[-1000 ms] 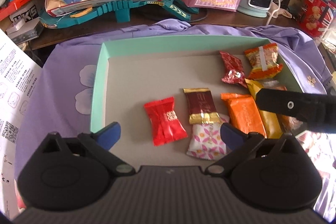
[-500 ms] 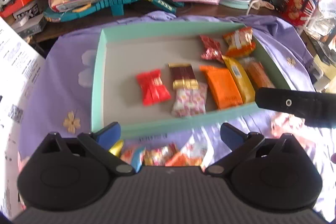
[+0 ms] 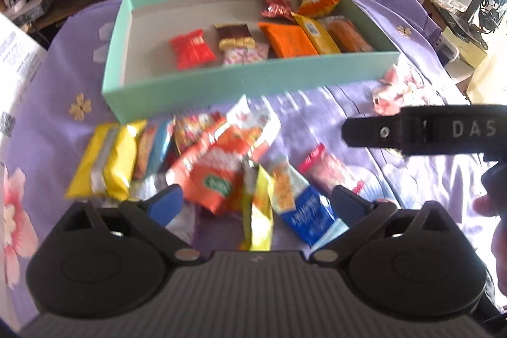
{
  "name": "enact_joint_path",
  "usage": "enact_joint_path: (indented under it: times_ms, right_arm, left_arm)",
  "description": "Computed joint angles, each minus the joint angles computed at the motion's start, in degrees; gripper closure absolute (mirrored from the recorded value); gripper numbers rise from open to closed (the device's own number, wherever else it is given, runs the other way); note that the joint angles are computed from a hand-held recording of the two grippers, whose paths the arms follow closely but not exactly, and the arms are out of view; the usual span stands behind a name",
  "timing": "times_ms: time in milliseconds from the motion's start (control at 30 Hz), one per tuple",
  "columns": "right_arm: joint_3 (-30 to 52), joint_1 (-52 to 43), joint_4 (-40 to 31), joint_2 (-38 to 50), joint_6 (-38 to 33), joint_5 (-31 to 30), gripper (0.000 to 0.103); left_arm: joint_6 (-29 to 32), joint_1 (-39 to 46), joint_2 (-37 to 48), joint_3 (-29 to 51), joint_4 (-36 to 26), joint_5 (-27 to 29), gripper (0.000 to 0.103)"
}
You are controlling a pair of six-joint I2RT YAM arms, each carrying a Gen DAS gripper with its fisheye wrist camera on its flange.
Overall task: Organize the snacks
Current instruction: 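Withdraw both grippers back over the snack pile, then grasp the yellow-green stick snack with the left gripper while the right grasps the blue wafer pack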
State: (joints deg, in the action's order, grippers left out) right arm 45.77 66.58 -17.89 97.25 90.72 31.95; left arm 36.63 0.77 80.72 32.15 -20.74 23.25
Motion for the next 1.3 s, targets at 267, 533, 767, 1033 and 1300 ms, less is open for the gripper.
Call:
enact_joint_path:
  times_ms: [267,533,767,1033,1300]
  right_arm:
    - [-1.1,2.7,2.4,2.3,3.9,-0.8,0.004]
    - [-1.2,2.6,3.0,3.6,3.9,-1.3,0.017]
    - [1.7,2.9,2.7,6.4,0.3,-1.0,0.041]
    - [7.8,1.8,3.5,10.5,-8.0,-3.0,0.053]
    - [12.8,-0.3,2.9,15.5,-13.0,-6.7,0.053]
  left_arm:
    - [-0.1,3.2,4.9,-0.1,1.6,0.4,0.044]
    - [-4.5,-0.4,10.2,-0.6,7.3,-1.2,0.060]
    - [0.0,1.6,10.6,-0.3,5.9,0.2,0.082]
    - [4.7,7.6,13.2,1.7,3.1,1.9,0.081]
    - [7.6,11.1,16.6,4.6,0.3,4.8,0.080]
